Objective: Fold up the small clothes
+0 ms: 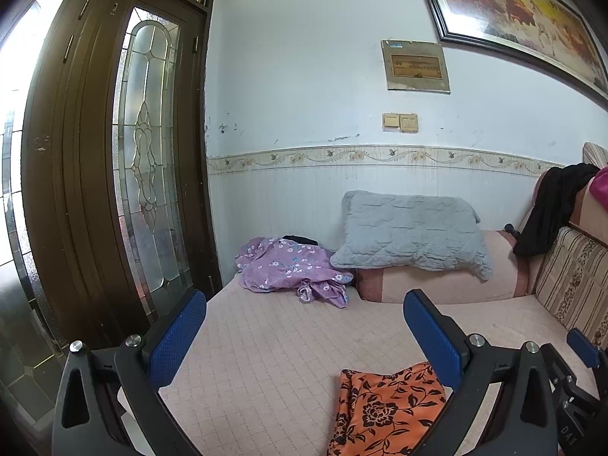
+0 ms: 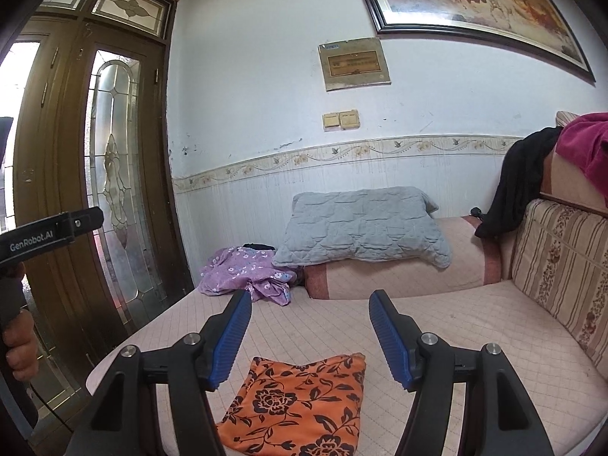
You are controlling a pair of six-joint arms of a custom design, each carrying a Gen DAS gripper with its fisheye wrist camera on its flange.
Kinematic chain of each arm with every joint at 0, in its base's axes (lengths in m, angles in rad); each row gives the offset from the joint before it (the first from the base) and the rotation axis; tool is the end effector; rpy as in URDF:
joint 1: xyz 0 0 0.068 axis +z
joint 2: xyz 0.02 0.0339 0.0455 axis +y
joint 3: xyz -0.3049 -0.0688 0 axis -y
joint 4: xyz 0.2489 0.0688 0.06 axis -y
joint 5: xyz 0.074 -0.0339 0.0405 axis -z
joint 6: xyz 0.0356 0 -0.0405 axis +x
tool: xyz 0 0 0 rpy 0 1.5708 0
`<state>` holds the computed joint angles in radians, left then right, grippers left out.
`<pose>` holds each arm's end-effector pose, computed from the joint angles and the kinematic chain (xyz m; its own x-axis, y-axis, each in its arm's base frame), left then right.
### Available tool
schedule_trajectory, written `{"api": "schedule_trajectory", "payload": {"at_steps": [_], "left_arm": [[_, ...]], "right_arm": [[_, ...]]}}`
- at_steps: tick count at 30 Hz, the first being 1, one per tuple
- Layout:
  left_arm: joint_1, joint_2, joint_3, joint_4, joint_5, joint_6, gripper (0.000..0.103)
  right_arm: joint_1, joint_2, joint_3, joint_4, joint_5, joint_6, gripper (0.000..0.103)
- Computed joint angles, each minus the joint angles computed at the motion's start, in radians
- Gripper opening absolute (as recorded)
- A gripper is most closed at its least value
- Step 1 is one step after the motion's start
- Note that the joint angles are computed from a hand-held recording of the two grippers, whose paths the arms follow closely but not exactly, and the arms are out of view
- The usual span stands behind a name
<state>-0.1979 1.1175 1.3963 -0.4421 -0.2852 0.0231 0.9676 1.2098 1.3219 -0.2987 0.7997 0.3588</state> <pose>0.2137 -0.0326 0.4962 -0.1613 0.0549 -0.9854 -0.0798 0.9945 0.0685 0.1629 0.1914 0.4679 -0.1597 0.1996 -0.9668 -0.1261 0.9672 0.2205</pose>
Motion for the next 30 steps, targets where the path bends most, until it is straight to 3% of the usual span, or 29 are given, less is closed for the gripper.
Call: {"api": "schedule_trajectory", "payload": {"at_steps": [17,30], "left_arm": [[0.110,0.090,0.050,0.016,0.098,0.003,0.103],[0.177,0.183,0.107,0.031,0.173,0.002,0.103]], "right_arm": [[-0.110,0.171,0.141,0.008,-0.149,-0.088,0.068],[-0.140,0.286,0.235,0.011,-0.196,-0.106,0.068]]}}
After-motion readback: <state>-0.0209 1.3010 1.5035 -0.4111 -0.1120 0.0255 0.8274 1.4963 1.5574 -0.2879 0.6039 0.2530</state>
